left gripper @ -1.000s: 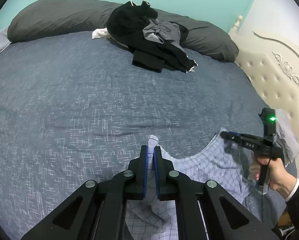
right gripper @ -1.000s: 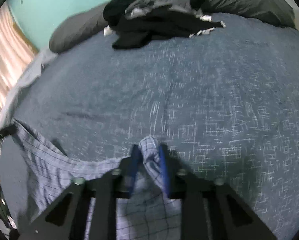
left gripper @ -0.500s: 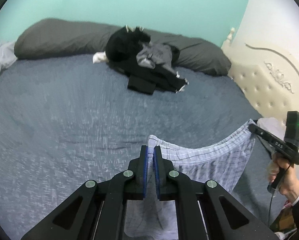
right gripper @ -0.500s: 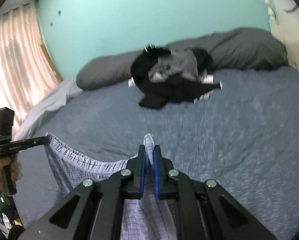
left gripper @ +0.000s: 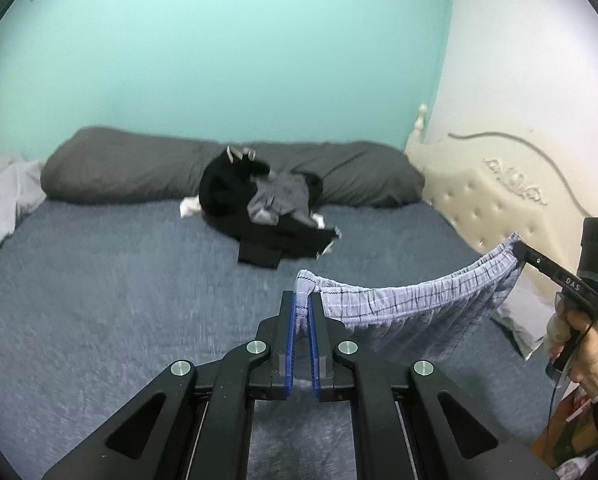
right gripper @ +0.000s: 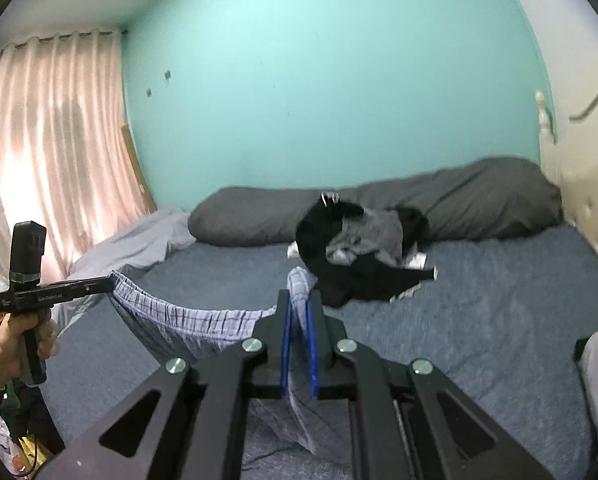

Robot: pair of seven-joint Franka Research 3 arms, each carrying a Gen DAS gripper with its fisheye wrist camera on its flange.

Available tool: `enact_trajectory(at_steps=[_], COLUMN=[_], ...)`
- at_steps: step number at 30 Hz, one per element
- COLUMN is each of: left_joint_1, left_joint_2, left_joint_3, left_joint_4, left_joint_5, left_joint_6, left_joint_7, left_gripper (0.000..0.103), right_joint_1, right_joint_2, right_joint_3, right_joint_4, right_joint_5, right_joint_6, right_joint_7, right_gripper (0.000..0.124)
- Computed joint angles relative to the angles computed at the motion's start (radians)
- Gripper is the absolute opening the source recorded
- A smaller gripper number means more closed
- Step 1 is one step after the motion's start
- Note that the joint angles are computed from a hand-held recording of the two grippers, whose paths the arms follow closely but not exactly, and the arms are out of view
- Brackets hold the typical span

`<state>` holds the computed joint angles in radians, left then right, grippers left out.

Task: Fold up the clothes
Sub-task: 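Lift the boxers off the bed with both grippers, stretching the waistband, then lower the boxers flat onto the bed and open both grippers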

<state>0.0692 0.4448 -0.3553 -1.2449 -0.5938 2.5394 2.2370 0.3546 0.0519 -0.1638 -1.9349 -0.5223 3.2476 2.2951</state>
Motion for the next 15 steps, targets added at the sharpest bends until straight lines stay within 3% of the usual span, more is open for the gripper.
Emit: enact_trajectory(at_steps=[2, 5, 10, 15], left_joint_1=[0.018, 0.028, 0.028, 0.003], left_joint_2=[-0.043, -0.097, -0.194, -0.27], left_joint_3=[-0.012, -0.006, 0.033, 0.095], left_joint_4=[-0.04, -0.087, -0.195, -0.301], left_joint_5=[-0.033, -0.076, -0.141, -0.172], left_joint_6=[0.012, 0.008, -0.025, -0.073], left_joint_7=[0.028, 0.055, 0.106, 0.145], left_gripper=[0.006, 0.006, 0.006, 0.006], right_joint_1=[0.007, -0.017, 0.051, 0.161], right_joint_2=[-0.039, -0.088, -0.171, -0.234], right_joint_3=[-0.008, 0.033, 0.017, -0.039], right_joint_4=[-0.009, -0.035, -0.128, -0.226], right_joint_5=[-0.082, -0.078, 0.135, 0.321], right_joint_6=[-0.012, -0.028, -0.046, -0.063], right_joint_7=[0.066, 0.051, -0.156, -0.329], right_gripper=[0.007, 0.007, 0.007, 0.007])
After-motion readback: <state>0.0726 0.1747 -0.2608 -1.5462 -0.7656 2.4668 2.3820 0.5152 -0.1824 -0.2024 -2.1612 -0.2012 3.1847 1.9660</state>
